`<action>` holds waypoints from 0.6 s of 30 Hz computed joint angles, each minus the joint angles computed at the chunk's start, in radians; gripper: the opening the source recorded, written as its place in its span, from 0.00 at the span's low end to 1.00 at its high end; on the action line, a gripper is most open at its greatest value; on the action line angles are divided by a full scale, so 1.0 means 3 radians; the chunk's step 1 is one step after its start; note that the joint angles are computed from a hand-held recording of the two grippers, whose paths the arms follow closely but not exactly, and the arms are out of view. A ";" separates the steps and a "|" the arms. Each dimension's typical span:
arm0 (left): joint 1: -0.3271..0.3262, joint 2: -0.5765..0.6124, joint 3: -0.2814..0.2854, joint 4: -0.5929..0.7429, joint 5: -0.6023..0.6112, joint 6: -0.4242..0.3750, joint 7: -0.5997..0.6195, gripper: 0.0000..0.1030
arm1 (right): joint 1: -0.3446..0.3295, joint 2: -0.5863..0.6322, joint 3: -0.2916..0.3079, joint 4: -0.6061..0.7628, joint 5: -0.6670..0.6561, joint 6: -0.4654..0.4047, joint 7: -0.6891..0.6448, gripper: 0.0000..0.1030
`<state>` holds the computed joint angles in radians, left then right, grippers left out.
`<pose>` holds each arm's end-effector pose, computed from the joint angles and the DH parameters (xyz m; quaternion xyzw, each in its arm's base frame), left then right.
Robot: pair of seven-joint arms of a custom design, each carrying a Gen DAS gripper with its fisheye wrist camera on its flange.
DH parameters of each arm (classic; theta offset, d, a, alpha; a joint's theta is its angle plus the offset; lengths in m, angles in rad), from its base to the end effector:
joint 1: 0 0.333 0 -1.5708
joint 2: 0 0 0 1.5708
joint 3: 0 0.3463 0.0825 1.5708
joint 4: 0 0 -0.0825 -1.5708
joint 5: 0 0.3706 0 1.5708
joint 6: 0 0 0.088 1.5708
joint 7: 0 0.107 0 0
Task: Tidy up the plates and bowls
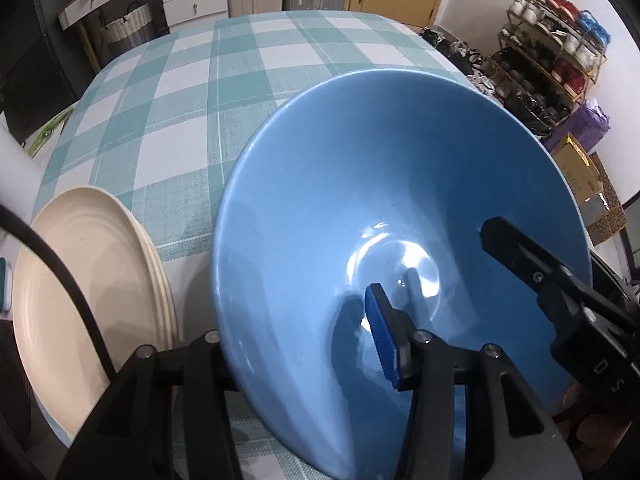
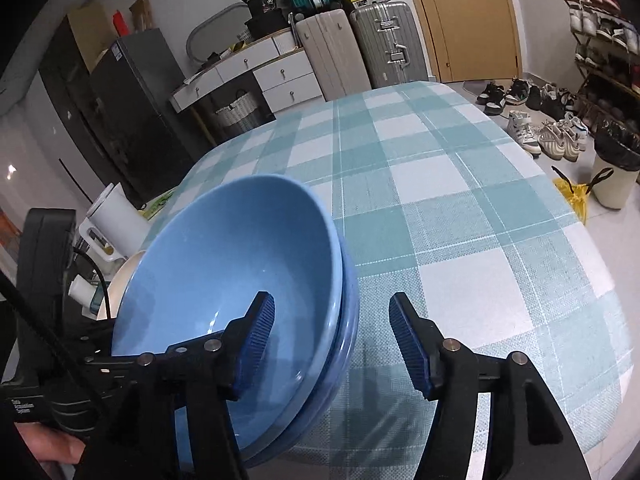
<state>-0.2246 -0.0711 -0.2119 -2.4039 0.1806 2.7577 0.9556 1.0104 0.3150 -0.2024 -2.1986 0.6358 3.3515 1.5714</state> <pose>0.4556 -0.2220 0.4255 -0.6982 0.6824 -0.1868 0.1095 0.4495 0.3890 0.3742 -0.6994 0.5922 -0.1103 0.3847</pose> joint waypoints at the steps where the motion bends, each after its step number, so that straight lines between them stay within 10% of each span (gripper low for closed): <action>1: 0.0003 0.0002 -0.0001 -0.0002 0.0013 0.0012 -0.0018 0.47 | -0.0161 -0.0006 0.0154 0.0007 -0.0066 -0.0013 0.0019 0.59; 5: 0.0017 0.0009 -0.0011 -0.0004 0.0126 0.0027 -0.0121 0.47 | -0.0669 0.0003 0.0646 0.0033 -0.0243 -0.0074 0.0112 0.59; 10: 0.0028 0.0026 -0.0019 0.0000 0.0253 0.0049 -0.0234 0.47 | -0.0631 0.0032 0.0574 0.0072 -0.0409 -0.0157 0.0266 0.59; 15: 0.0026 0.0039 -0.0019 0.0012 0.0317 0.0037 -0.0307 0.47 | -0.1557 0.0057 0.1518 0.0080 -0.0605 -0.0213 0.0369 0.45; 18: -0.0007 0.0035 0.0006 -0.0017 0.0064 0.0092 -0.0102 0.47 | -0.1375 0.0034 0.1310 0.0091 -0.0650 -0.0299 0.0482 0.40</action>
<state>-0.2268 -0.0605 -0.2100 -2.4089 0.1997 2.7852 0.9250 0.5979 0.3254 0.1907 -2.1714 0.4409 3.2620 1.7161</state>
